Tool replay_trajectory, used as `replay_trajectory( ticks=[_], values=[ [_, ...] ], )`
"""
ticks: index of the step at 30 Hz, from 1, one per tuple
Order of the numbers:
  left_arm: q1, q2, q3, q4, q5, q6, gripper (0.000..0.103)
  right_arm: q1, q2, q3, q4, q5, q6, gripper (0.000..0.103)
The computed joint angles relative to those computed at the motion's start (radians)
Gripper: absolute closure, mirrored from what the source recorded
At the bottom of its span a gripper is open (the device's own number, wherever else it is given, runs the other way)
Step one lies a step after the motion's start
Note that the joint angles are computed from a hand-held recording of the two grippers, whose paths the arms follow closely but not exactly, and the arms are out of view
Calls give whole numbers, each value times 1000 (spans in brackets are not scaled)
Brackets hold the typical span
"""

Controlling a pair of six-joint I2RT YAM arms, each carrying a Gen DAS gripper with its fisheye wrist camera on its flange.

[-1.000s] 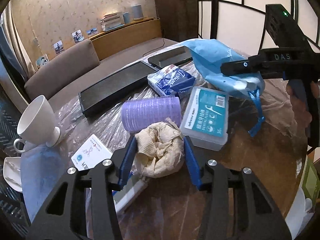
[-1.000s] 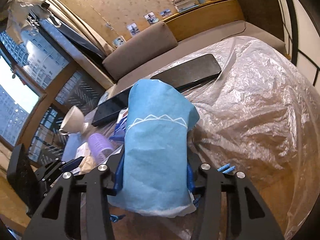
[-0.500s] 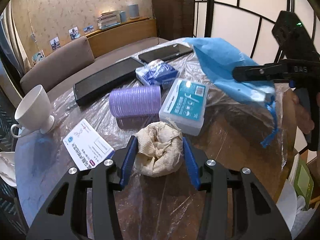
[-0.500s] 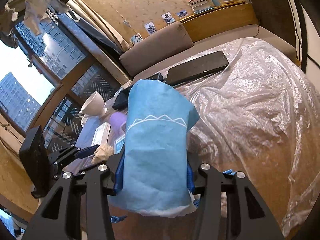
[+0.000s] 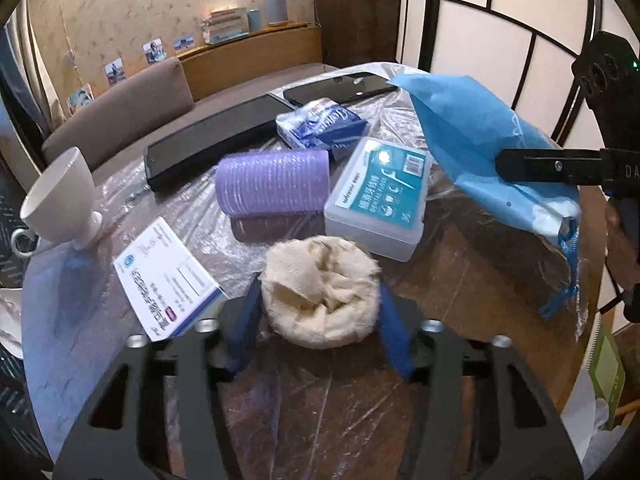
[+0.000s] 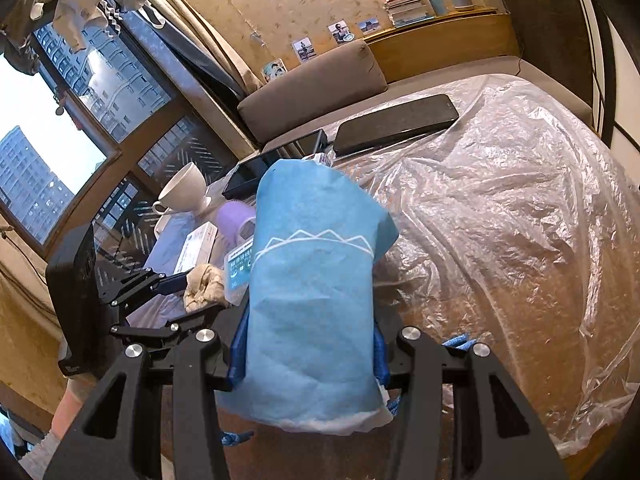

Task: Collect trash
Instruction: 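Carry the beige cloth in the left tool while the right tool carries the blue bag to the bin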

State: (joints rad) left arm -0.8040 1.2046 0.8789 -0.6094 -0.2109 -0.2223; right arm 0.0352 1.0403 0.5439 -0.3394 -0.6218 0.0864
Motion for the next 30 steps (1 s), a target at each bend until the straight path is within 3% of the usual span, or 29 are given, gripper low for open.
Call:
replay_trajectory(
  ticks=[12,21,30],
  values=[
    [-69,-89,-33,-37,-46,-124,51,1,-23,-18,-29,-30,-47,57],
    [-128,-186,-80,-84,-109,-236,51,131,-193,-76,-71,126,-75,57],
    [-294,-291,-109,-195,-231,-399,51,223,-325,-105,-162,144,-72,57]
  ],
)
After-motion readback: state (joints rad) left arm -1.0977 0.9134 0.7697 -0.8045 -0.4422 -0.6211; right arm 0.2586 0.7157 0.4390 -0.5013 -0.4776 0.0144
